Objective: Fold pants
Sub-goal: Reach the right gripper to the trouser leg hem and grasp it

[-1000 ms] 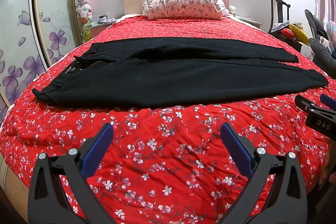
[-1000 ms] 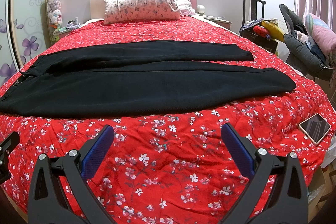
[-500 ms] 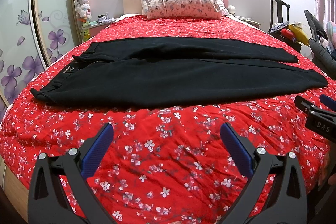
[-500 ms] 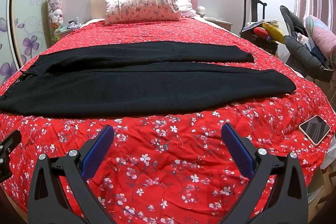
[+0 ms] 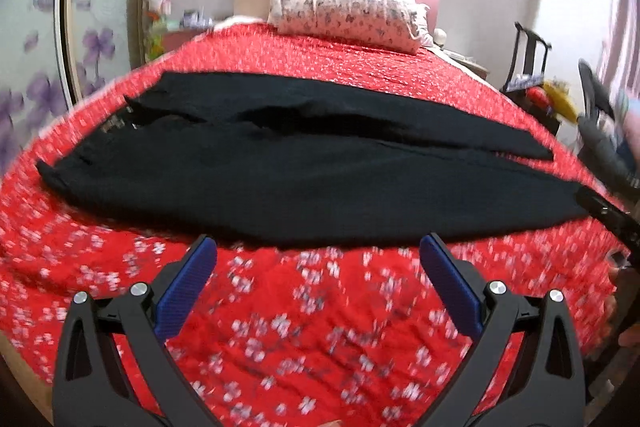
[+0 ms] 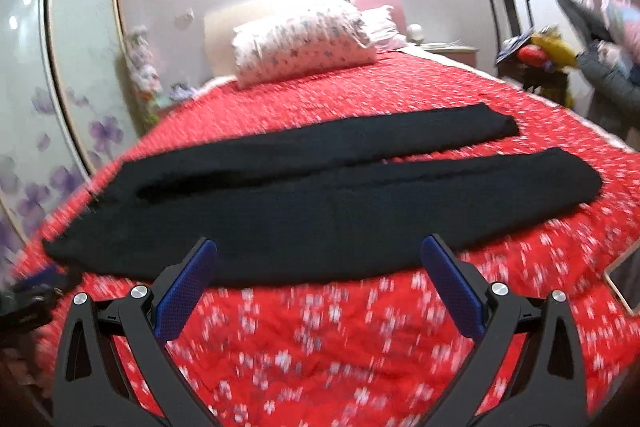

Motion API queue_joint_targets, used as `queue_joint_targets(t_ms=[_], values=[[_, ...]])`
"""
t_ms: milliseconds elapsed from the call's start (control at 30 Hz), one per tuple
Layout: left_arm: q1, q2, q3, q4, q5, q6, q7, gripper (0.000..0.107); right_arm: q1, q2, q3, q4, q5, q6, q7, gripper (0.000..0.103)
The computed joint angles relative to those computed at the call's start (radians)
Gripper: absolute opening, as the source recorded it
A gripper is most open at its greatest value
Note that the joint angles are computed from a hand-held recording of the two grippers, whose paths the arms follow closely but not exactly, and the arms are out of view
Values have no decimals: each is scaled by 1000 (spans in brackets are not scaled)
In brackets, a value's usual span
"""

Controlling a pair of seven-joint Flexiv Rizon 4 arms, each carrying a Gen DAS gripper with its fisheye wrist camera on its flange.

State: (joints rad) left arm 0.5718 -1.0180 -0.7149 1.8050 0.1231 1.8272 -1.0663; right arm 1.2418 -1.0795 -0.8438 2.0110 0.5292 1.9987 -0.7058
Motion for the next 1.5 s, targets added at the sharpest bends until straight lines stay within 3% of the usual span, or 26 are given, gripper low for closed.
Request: queue_joint_targets(t_ms=[67,133,167,233,333,400,467,533,567,633,667,767,900,1033,1167,1267,1300,1367,1500], values=[[7,-21,-26,-36,-22,-47,1,101,-140,98,110,8,-68,114,-36,102],[10,-45,-53,-68,-49,-80,12,101,-279,181,219,5,-134,160,-85,102],[11,-58,-66,-84,-63,-94,20,101,-349,217,243,20,-227,168,-41,102],[4,-86,-84,-118,-88,-103,37,101,-489,256,243,43,-493,204,161,102],[-4,-139,-112,-167,-105,-101,70,101,-698,284,331,-21,-720,182,309,102],[1,-180,-137,-186,-95,-90,97,101,-838,271,334,-103,-971,136,527,102],[6,-206,-152,-199,-91,-104,118,101,-977,262,427,-199,-1079,43,577,102],[2,-205,-154,-220,-130,-174,131,101,-1117,235,585,-311,-1029,-88,473,102],[12,-215,-171,-224,-147,-199,148,101,-1160,217,664,-368,-919,-161,350,102],[17,-223,-184,-235,-188,-245,167,101,-1184,183,751,-476,-645,-266,89,102],[16,-223,-184,-237,-206,-256,174,101,-1198,153,757,-541,-595,-320,53,102],[-12,-203,-154,-244,-250,-263,192,101,-1223,78,732,-654,-621,-379,101,92],[-65,-168,-89,-259,-306,-270,213,101,-1190,-28,605,-794,-637,-450,198,85],[-106,-144,-40,-271,-356,-279,232,101,-1194,-114,545,-931,-696,-540,265,76],[-147,-123,12,-281,-390,-281,242,101,-1202,-190,490,-1054,-767,-662,356,74],[-155,-119,19,-277,-406,-277,251,101,-1237,-232,542,-1148,-810,-803,369,70],[-158,-117,24,-279,-411,-279,253,101,-1247,-243,561,-1165,-822,-820,364,64],[-167,-114,34,-285,-420,-284,256,101,-1233,-246,524,-1146,-867,-811,387,41],[-172,-107,37,-275,-431,-276,260,101,-1230,-210,523,-1065,-901,-726,387,21]])
